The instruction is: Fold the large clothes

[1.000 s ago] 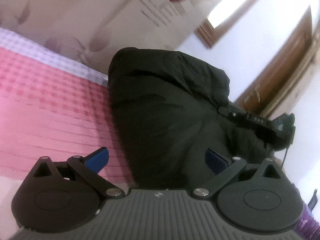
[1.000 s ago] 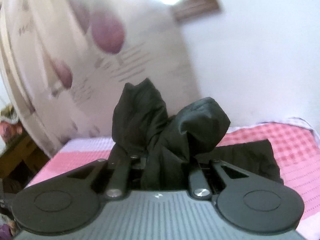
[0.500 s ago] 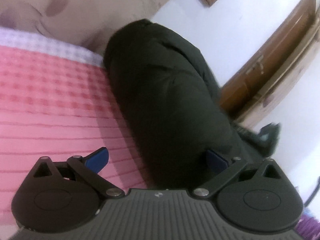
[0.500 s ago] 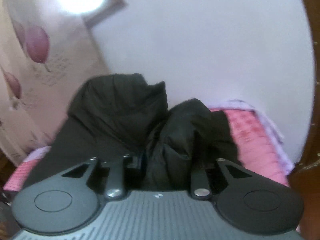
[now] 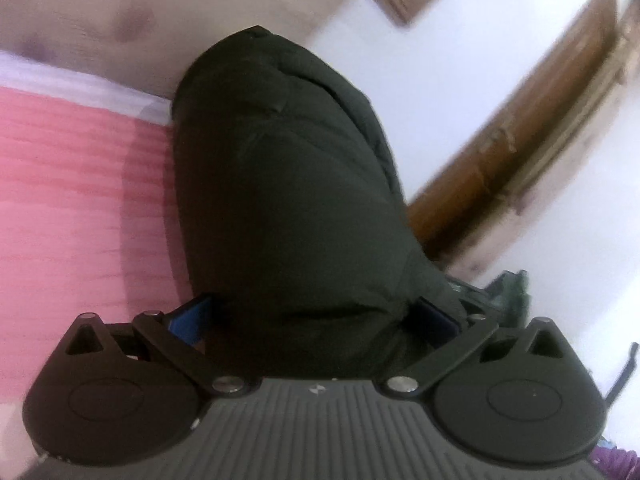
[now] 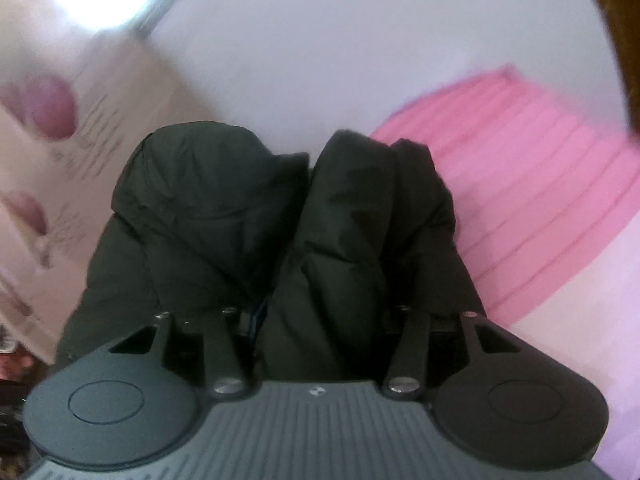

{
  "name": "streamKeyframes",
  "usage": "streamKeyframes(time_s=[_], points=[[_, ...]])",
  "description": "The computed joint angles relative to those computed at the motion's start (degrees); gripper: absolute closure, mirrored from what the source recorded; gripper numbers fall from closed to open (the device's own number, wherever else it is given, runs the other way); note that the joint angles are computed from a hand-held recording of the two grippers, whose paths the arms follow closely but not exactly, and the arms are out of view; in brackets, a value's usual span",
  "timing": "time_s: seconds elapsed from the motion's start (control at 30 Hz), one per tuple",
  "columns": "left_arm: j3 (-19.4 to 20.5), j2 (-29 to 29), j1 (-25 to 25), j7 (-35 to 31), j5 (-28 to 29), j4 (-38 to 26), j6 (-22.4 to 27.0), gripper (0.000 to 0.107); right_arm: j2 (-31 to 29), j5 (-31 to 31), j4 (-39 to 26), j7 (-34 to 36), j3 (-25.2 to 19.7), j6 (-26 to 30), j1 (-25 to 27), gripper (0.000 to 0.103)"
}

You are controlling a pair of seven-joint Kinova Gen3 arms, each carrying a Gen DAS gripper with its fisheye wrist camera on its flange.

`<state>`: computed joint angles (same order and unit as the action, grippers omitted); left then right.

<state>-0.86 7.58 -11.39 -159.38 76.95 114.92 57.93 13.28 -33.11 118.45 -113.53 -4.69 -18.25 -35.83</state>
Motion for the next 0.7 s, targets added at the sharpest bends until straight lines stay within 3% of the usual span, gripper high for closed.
streamKeyframes(time_s=[0.17,0.33,0.4,0.53,0.6,0.63,0.7], points=[[-9.3,-5.9,-10.9,3.5,-8.6,2.8,7.9,0.004,6.4,2.7,-5.7,-9.6,-1.8,-4.8,-8.7,0.057],[-14.2,-12.4,-16.9,8.3,-13.7,2.6,8.9,0.006,9.8,14.3,-13.9,-16.4,-9.4,1.5,-4.3,0.055],[-14.7,-15.1,-16.5,6.9,-14.0,3.1,7.7,0.006,8.9,17.8,-16.4,-16.1,-7.4,6.2,-5.4,0.054],[-14.3,-19.8,-12.6,0.3,-10.7,5.8,3.3,0.006,5.7,19.0,-20.2,-10.9,2.1,15.5,-12.1,0.053],[-13.6,-20.7,-9.7,-3.5,-7.6,7.5,0.9,0.006,6.2,22.7,-23.1,-12.5,2.4,20.1,-11.8,0.065],[-13.5,-21.0,-8.6,-4.5,-6.9,8.1,0.1,0.006,6.6,25.1,-24.6,-13.4,2.7,22.1,-11.9,0.080],[-13.4,-19.9,-6.5,-4.3,-6.0,7.9,1.3,0.006,6.9,27.2,-26.4,-14.3,4.4,23.2,-13.3,0.085]])
